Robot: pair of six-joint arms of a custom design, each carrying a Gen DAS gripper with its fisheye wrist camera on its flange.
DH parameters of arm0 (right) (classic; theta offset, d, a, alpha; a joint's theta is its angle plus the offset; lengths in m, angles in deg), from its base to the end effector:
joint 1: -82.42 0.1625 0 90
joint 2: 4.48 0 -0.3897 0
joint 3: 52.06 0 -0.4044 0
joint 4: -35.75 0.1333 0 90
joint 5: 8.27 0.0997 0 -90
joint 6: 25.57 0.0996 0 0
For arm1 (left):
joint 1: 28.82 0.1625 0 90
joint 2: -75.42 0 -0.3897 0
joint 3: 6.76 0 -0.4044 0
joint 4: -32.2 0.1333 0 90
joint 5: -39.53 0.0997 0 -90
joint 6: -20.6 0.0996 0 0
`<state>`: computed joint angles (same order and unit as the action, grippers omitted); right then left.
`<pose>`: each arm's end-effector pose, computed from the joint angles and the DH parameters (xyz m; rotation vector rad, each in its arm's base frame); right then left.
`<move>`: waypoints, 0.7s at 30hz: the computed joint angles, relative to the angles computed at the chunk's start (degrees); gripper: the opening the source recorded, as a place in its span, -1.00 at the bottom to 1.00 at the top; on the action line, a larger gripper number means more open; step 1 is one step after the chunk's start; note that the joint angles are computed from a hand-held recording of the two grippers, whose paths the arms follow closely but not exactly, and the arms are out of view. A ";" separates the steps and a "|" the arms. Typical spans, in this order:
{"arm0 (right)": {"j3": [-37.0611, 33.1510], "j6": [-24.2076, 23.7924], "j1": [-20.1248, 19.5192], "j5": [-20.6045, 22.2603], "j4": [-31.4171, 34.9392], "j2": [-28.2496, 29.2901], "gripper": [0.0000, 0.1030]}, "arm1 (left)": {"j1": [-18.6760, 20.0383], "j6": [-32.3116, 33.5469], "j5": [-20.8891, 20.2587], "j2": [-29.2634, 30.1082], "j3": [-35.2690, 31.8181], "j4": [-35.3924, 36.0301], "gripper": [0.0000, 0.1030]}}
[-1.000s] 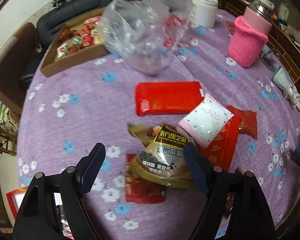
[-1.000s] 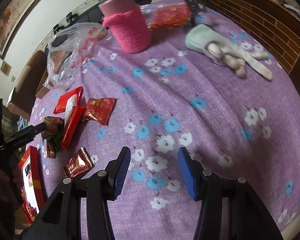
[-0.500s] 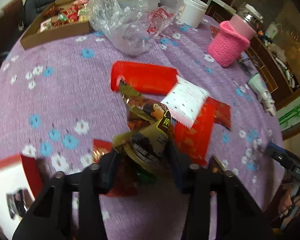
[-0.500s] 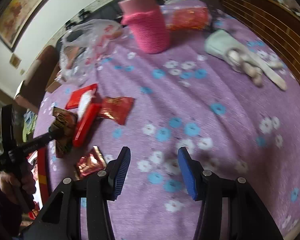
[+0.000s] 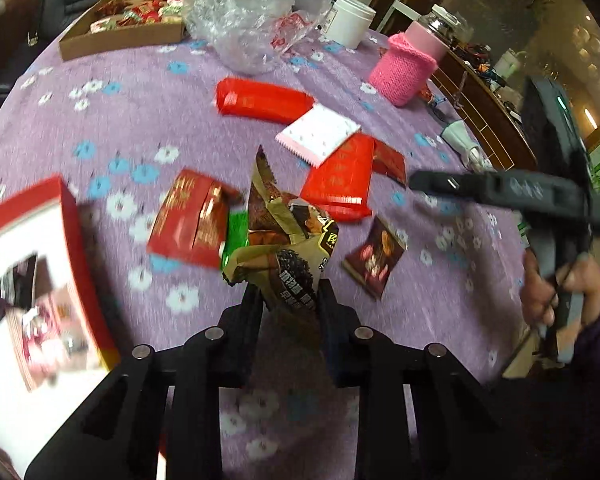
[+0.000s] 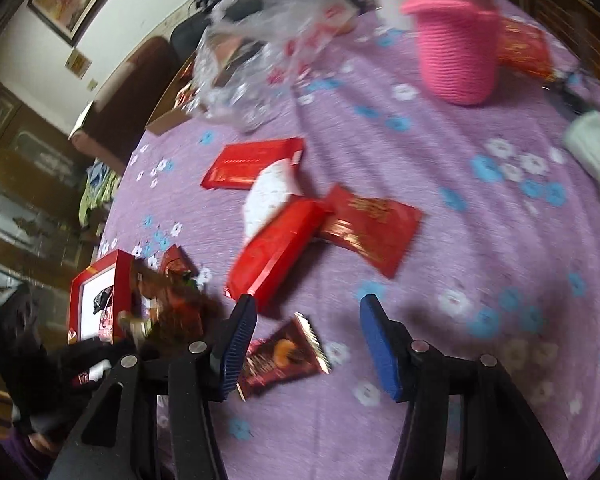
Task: Organize snacks
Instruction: 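Grasp the long red bar packet with right while left holds the gold-brown bag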
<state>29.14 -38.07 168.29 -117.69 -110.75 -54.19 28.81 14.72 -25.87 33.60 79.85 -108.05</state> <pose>0.0476 -0.7322 0.2055 0.0948 -2.6992 0.5255 -0.2193 -0.6724 0.0568 0.6020 2.6825 -0.3202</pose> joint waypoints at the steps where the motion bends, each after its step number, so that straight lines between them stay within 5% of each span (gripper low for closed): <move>1: -1.68 -0.10 0.47 -0.20 1.25 1.39 0.09 | 0.04 -0.39 0.17 -0.40 0.65 0.03 -0.53; 9: -14.14 4.30 3.85 -8.80 11.07 11.76 0.22 | 0.07 -2.86 2.64 -3.01 3.81 -0.10 -0.42; 12: -18.15 6.47 4.39 -11.86 14.92 15.08 0.32 | -0.06 -2.74 3.17 -4.03 5.05 -1.96 -0.09; 16: -16.98 3.29 5.00 -14.15 9.03 15.88 0.08 | -0.10 -3.13 4.34 -4.36 5.31 -2.96 0.02; 21: -13.98 1.33 3.47 -9.74 7.21 13.02 -0.22 | -0.51 -1.87 5.44 -3.65 4.22 -3.39 0.02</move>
